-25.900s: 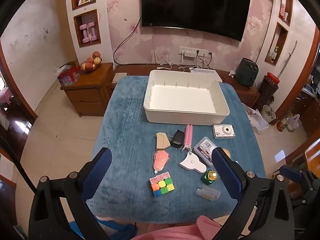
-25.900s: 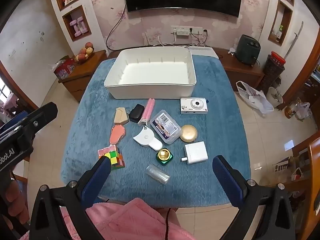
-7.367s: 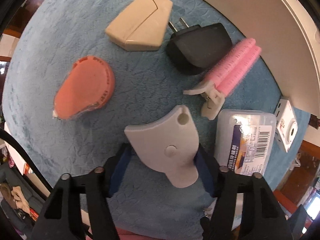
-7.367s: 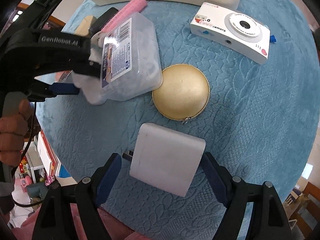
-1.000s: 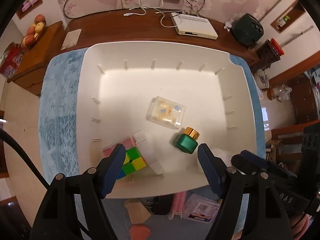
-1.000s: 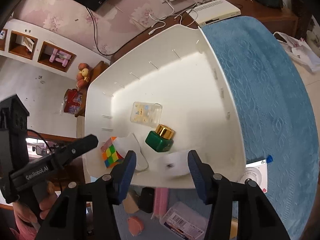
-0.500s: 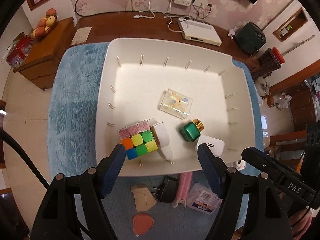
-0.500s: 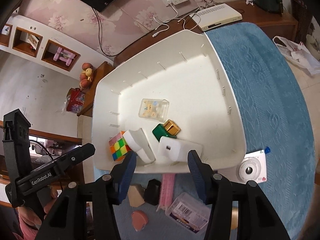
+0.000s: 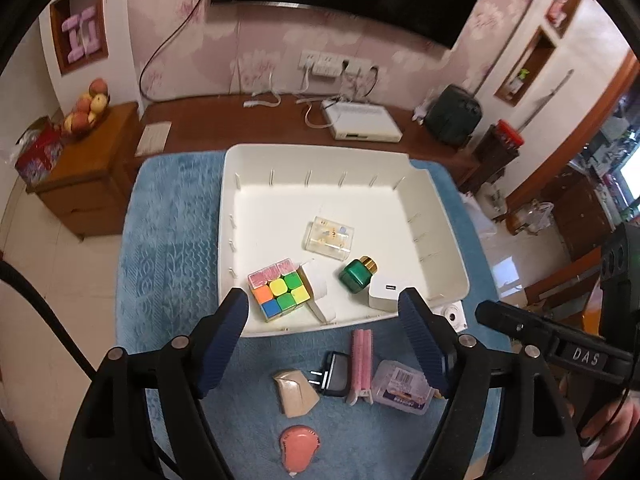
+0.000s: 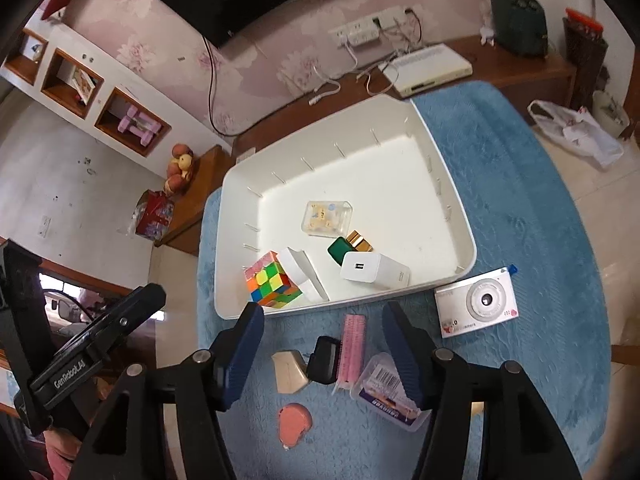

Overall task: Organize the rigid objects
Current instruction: 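Carry the tape measure and charger into the white bin and open both tools, then move both tools back over the remaining items on the table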

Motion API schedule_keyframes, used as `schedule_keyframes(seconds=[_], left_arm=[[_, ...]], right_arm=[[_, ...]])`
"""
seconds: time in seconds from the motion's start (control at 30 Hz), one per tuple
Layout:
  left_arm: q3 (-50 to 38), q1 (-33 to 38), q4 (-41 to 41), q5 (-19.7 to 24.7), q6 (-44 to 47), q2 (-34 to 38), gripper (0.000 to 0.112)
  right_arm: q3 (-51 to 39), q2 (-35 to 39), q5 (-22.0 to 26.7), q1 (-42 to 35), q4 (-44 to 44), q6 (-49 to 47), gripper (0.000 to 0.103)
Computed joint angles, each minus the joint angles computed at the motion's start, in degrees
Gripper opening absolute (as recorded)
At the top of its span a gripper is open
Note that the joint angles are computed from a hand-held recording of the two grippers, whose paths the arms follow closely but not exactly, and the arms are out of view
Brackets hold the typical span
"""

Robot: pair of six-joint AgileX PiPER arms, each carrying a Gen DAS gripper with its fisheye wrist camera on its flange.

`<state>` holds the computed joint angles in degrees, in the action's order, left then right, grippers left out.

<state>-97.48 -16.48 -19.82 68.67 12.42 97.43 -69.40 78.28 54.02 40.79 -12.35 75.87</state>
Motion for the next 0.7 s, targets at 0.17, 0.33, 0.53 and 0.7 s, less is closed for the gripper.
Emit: schedule_keyframes(seconds=[0.17, 0.33, 0.53, 0.7], left_arm=[[8.65, 3.33, -2.88, -3.05, 6.60, -6.71, 0.080], [13.90, 9.43, -9.84, -1.98, 11.01, -10.16, 0.080], [17.53, 13.06, -9.85, -1.23, 11.12, -11.67, 0.080], [22.22, 13.08, -6.72, -2.74, 9.43, -13.58, 0.080]], right_arm=[[-0.42, -0.63, 3.33, 9.48, -10.93, 13.58, 0.074], [-1.04, 0.82, 7.93, 18.91, -20.41, 24.90, 0.076], [-1.23, 3.12, 10.27, 25.58, -25.29, 27.55, 0.076], [-0.02, 4.13, 9.79, 28.69, -27.78, 25.65, 0.076]])
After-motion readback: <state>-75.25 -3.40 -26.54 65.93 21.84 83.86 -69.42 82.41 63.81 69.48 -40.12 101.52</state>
